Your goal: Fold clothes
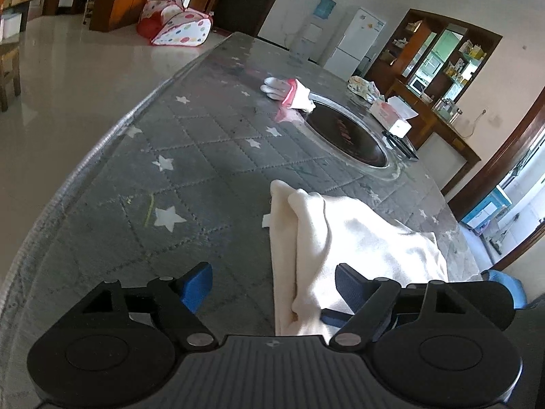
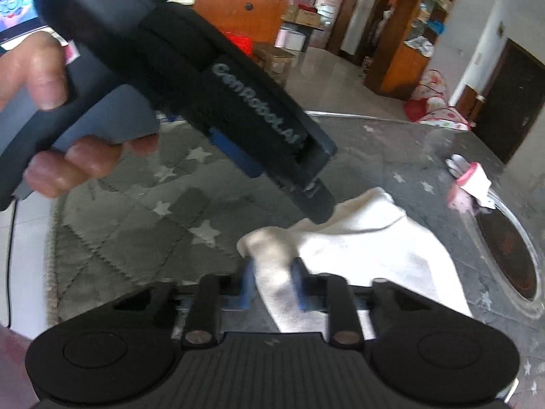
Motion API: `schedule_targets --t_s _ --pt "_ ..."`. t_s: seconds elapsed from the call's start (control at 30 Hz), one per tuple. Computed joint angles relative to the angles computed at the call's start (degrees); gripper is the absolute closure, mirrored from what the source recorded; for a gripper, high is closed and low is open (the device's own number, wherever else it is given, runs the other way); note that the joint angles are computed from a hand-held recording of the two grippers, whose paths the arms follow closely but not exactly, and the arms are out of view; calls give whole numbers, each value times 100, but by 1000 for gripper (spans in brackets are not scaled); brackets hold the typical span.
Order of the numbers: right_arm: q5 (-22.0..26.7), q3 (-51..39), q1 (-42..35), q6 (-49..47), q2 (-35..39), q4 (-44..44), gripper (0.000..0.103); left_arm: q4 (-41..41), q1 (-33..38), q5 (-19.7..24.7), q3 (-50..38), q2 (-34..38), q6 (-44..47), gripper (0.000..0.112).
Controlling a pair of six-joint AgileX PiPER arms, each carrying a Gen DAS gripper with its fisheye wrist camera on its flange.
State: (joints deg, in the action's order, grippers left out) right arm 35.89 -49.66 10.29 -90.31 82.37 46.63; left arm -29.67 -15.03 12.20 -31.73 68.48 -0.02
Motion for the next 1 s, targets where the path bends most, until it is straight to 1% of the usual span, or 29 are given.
schedule_targets --t_s 0.07,0.13,0.27,0.43,0.57,0.67,0.77,0.83,0.87,0.9,1.0 --pt "167 -84 -138 -54 47 132 95 -602 52 18 1 34 537 30" --pt "394 -152 -316 -82 45 317 97 -1074 78 50 -14 78 913 29" --pt "943 -376 -696 33 54 544 98 -2240 204 236 -89 246 1822 29" --pt "1532 -647 -1144 149 72 758 98 -3441 366 526 -253 550 2711 30" --pt "1814 -747 -1379 96 54 906 98 -3978 348 736 -452 894 3056 31" --pt "1959 -673 -1491 -4 -34 959 98 -4543 355 860 -555 1148 3518 39" --pt "2086 -602 -1564 -98 -86 986 98 -4945 414 1014 -606 1314 3800 51" --pt "2141 -550 -1582 -155 -114 1007 98 -5203 443 1043 -579 1376 3964 61" --pt "2169 -522 -1589 -186 -126 1020 98 -5329 452 1039 -559 1399 4049 64" --pt "2166 -508 -1582 -210 -118 1027 98 -5452 459 1023 -532 1414 4122 69" --pt "2156 -482 -1556 -260 -81 1024 98 -5611 456 965 -500 1464 4197 85"
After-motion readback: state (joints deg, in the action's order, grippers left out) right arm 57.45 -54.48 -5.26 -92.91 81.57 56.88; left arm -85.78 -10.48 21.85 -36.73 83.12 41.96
